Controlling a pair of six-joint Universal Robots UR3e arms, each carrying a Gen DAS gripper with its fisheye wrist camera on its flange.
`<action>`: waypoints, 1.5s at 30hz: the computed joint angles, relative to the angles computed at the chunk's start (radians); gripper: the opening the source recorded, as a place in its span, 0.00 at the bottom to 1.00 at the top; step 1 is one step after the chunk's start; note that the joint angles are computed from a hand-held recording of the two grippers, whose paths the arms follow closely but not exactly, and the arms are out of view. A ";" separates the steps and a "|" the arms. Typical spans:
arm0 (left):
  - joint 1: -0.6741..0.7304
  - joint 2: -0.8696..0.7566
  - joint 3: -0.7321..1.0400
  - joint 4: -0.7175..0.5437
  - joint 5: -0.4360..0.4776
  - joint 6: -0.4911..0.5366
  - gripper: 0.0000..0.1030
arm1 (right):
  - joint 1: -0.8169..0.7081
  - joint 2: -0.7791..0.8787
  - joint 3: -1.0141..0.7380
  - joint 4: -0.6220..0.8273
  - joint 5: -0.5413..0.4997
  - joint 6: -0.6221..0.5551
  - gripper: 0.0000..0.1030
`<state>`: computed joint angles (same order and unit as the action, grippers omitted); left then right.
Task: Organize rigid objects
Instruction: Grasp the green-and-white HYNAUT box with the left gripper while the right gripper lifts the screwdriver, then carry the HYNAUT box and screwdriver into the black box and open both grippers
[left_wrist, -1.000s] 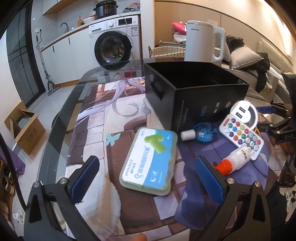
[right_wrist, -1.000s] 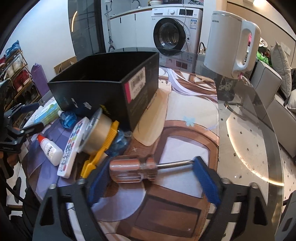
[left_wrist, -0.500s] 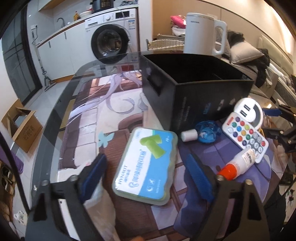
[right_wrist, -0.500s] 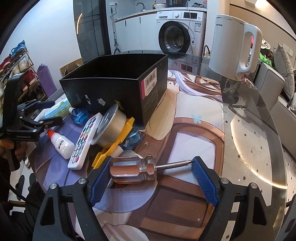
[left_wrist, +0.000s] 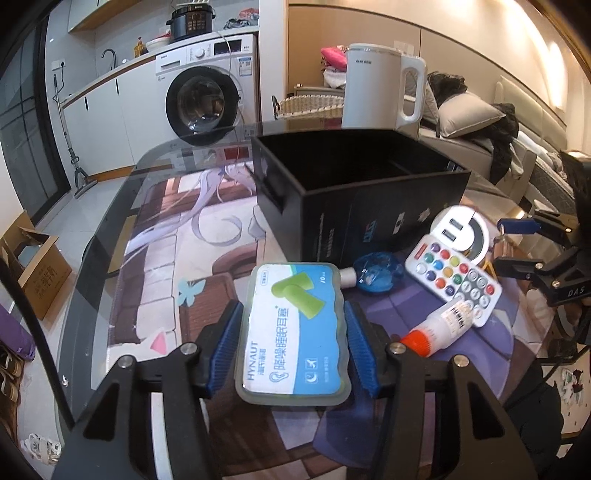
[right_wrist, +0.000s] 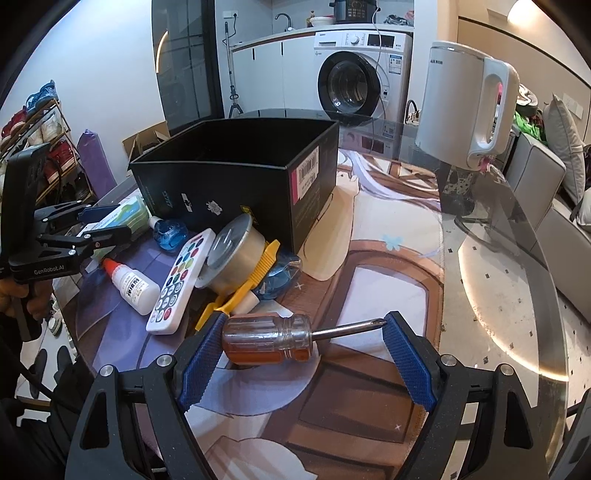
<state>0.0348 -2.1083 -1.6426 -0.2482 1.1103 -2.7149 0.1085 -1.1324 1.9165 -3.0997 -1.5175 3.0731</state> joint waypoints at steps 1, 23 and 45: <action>0.002 0.003 -0.003 0.007 -0.004 -0.004 0.53 | 0.001 -0.003 0.002 -0.002 0.000 0.001 0.84; 0.046 0.098 -0.047 0.108 -0.115 -0.098 0.53 | 0.034 -0.071 0.024 -0.144 0.010 0.029 0.84; -0.026 -0.023 0.133 0.254 -0.118 -0.231 0.53 | 0.076 0.090 -0.349 -0.042 0.042 0.020 0.84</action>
<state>0.0089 -2.1317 -1.5095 0.0055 0.9924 -2.9455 0.1849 -1.0422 1.5676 -3.1421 -1.4754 3.0935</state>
